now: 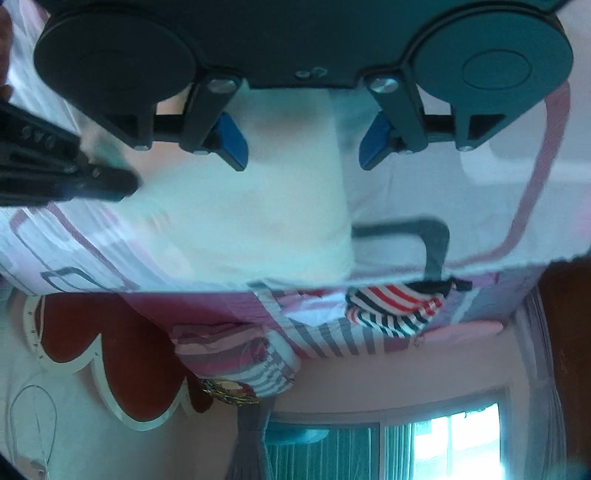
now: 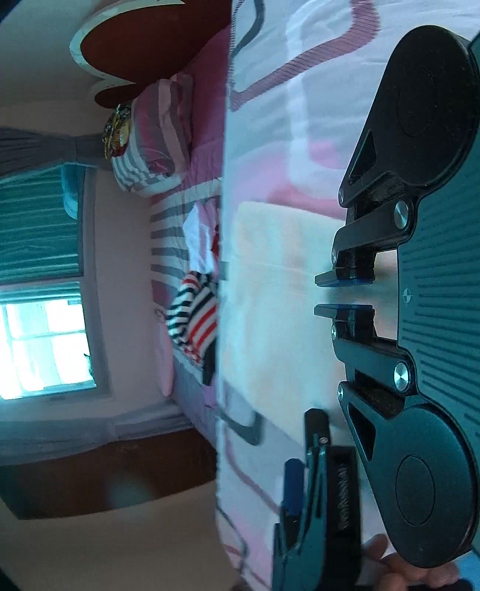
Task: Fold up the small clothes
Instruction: 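Grasp the end of the folded cream sweater with both grippers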
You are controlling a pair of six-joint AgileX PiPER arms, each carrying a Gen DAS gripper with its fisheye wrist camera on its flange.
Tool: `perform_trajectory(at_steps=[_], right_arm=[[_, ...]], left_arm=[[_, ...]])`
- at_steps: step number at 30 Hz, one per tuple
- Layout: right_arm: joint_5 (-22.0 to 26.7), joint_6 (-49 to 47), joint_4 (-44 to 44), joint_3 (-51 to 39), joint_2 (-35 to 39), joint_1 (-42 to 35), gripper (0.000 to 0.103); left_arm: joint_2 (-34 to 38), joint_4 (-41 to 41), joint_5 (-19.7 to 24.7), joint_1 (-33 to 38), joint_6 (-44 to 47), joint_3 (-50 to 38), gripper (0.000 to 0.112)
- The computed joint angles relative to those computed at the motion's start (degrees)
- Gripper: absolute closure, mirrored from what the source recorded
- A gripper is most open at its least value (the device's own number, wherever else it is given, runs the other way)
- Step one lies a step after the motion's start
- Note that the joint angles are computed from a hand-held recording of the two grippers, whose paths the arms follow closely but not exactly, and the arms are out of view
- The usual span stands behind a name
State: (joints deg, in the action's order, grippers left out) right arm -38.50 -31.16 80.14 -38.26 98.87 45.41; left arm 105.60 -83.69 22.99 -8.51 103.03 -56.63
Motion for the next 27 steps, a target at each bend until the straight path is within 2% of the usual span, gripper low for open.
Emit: perform_trajectory(at_steps=[2,4,7,9,10,11,12,14,16,17,18,19,20,21,23,24,25,27], right_arm=[[1.8,2.4,-0.8,0.9,1.6,0.9,0.095],[-0.6,3.8,1.8,1.2,2.7,3.9,0.095],[-4.9,7.9,4.2,3.9,-0.2,9.9,0.095],[-4.1,8.3,5.5,4.9,-1.0,12.1,0.095],[-2.5,8.7,5.4,4.9,-0.2,12.2,0.095],[-3.3,10.1,4.2,5.1,1.0,13.0,0.095],[-2.9,9.1,4.3,5.0,0.7,12.5,0.095],[-1.5,8.5,5.7,5.0,-2.0,10.9,0.095],[-3.5,11.4,5.2,6.6,-4.6,10.8,0.094],[-3.7,11.7,5.0,7.1,-5.7,9.8,0.094],[-3.4,12.9,4.1,7.8,-6.8,8.5,0.086],[-2.7,15.0,2.5,8.8,-7.7,6.8,0.05],[-2.3,17.0,1.4,9.6,-8.4,5.1,0.029],[-2.4,20.1,-1.1,10.9,-9.0,3.6,0.018],[-0.8,27.0,-9.7,13.8,-10.8,-0.1,0.018],[0.4,29.3,-12.3,14.7,-11.7,-1.7,0.019],[1.4,33.3,-16.5,16.1,-12.6,-3.3,0.025],[3.9,43.4,-27.9,17.9,-13.2,-8.5,0.027]], left_arm=[[-0.5,0.7,0.1,0.7,-0.5,2.8,0.038],[-1.8,-4.5,0.9,2.2,5.1,7.1,0.037],[-4.8,-8.7,3.1,5.4,11.1,12.6,0.037],[-5.1,-10.2,3.7,6.1,13.8,14.3,0.037],[-5.3,-10.4,3.3,6.0,14.3,14.4,0.035],[-5.4,-9.0,2.8,5.6,12.5,13.8,0.035],[-5.5,-5.8,2.8,5.5,8.7,12.6,0.036],[-6.1,-5.7,2.7,5.5,8.1,11.5,0.035],[-5.5,-5.7,1.6,5.0,7.9,9.5,0.022],[-5.1,-5.5,1.4,4.9,7.2,8.4,0.021],[-4.5,-4.6,1.6,5.0,5.7,7.1,0.021],[-3.8,-2.8,2.0,5.2,3.4,5.7,0.021],[-3.0,-0.8,2.2,5.3,0.8,4.1,0.021],[-2.5,0.3,2.2,5.3,-0.8,3.1,0.021],[-1.0,4.5,4.8,6.2,-5.1,0.5,0.021],[0.1,6.9,6.9,6.9,-8.0,-1.2,0.026],[1.8,9.6,9.9,7.7,-11.6,-3.5,0.029],[5.7,14.1,16.3,9.0,-19.5,-8.8,0.032]])
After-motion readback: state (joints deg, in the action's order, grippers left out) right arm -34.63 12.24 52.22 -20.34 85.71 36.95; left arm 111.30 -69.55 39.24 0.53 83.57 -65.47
